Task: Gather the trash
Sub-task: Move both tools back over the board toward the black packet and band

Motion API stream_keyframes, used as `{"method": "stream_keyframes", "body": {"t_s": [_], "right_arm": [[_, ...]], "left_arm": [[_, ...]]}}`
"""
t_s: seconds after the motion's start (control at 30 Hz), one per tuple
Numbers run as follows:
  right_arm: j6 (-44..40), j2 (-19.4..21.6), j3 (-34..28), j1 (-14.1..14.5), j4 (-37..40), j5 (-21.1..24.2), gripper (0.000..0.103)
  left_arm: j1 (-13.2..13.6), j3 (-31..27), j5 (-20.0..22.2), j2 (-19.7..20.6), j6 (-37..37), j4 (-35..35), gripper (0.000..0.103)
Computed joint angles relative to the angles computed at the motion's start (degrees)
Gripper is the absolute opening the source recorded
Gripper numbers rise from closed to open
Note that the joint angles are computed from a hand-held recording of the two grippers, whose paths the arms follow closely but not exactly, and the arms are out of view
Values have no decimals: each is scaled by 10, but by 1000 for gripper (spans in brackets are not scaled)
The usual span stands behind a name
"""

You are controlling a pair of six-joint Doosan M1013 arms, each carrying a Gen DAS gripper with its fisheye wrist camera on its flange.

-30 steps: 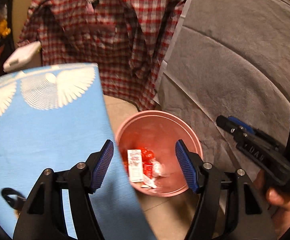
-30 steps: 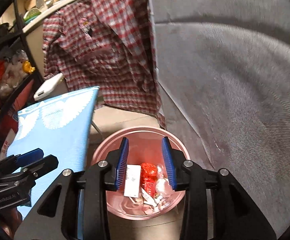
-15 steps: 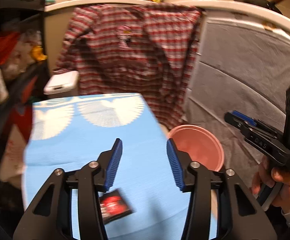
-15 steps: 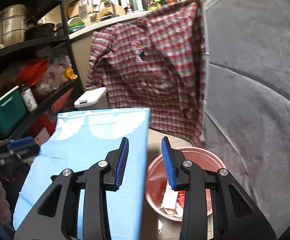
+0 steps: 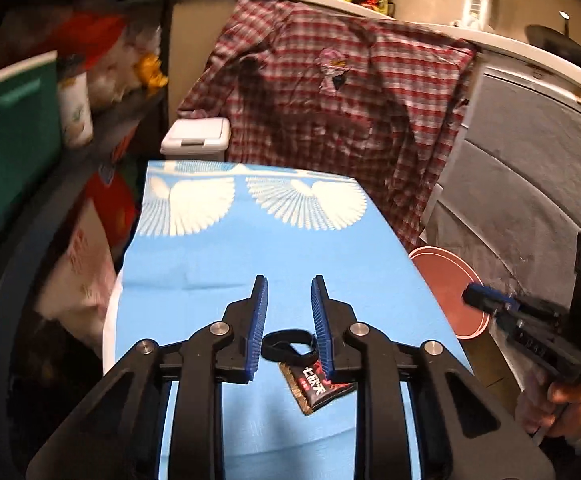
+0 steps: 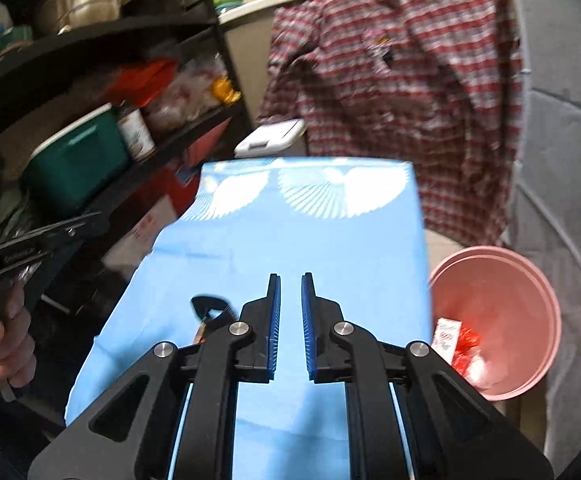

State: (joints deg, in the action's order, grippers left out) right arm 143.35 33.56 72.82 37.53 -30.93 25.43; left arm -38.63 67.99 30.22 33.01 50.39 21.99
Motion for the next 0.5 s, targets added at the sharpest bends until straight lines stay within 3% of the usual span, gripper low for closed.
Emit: {"method": "stream_keyframes", "body": {"t_s": [0.3, 0.5], "right_arm": [[-222, 38, -40, -9, 236, 26, 12], [-303, 67, -72, -15, 328, 72, 14]], "left_arm": [[15, 9, -7, 6, 37, -62, 23], [21, 8, -2, 16, 78, -97, 23]]}}
